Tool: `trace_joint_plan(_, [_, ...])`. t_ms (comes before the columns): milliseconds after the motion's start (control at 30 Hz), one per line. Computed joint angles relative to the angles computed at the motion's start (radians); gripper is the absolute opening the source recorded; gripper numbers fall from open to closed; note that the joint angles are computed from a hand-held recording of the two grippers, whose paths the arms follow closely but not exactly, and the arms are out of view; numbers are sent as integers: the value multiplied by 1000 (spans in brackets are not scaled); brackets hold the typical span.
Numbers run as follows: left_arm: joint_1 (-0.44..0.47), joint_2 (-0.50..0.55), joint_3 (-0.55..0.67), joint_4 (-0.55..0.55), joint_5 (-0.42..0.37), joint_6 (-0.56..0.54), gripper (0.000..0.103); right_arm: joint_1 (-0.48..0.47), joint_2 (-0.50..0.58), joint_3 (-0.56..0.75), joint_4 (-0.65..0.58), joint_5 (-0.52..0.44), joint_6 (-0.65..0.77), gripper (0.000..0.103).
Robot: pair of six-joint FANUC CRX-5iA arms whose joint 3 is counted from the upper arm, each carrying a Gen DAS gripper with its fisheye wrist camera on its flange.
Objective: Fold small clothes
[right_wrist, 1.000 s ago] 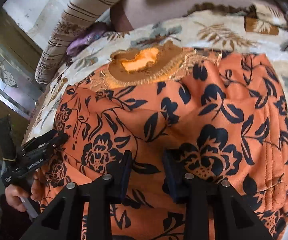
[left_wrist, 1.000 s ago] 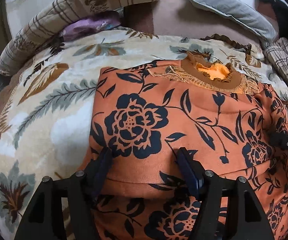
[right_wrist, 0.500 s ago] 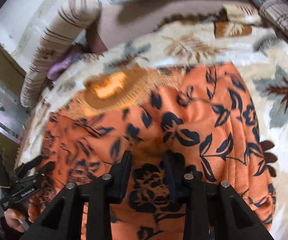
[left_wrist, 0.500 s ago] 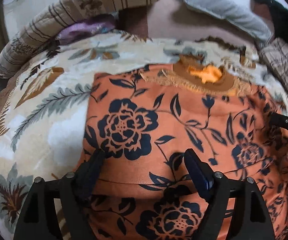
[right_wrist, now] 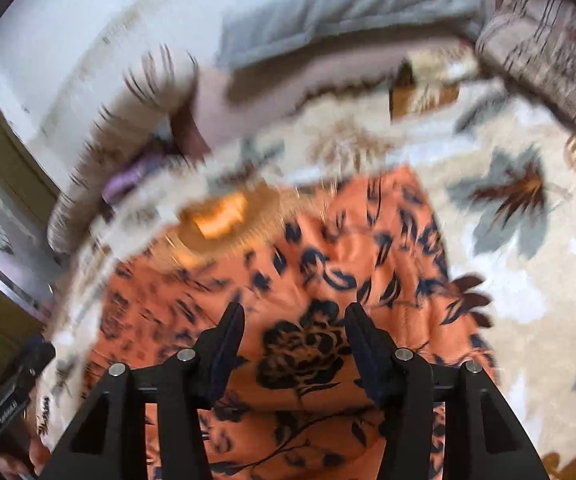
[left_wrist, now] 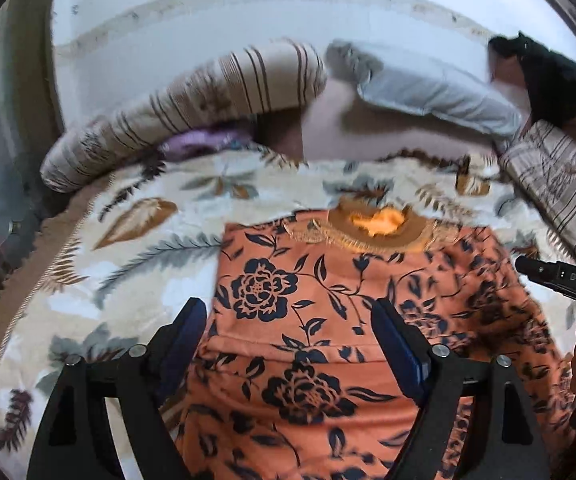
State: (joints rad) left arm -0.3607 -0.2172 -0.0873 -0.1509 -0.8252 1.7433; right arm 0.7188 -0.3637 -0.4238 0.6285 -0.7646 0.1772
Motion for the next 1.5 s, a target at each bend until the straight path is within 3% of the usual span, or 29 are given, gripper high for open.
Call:
trace_joint_plan(100, [-36, -46, 11, -61, -42, 68, 86, 72, -68, -65, 147, -34, -147, 57])
trace_joint_plan(233, [-86, -90, 27, -124, -85, 113, 86, 196, -169, -137, 238, -108, -280, 57])
trace_joint_plan(433, [-165, -133, 47, -202, -132, 161, 86, 371, -265, -191, 320, -273, -356, 57])
trace_joint_plan(700, [-244, -152, 68, -277, -176, 222, 86, 513, -343, -249, 391, -422, -413, 57])
trace_joint_plan(933, [-309, -130, 107, -350, -223, 267, 86, 507, -381, -279, 405, -420, -430, 57])
trace_joint_plan(1300, [-393, -61, 177, -450, -317, 348, 86, 432, -414, -301, 404, -324, -438, 57])
trace_joint_plan(1500, [-395, -42, 182, -447, -343, 359, 91, 440, -414, -302, 406, -325, -424, 57])
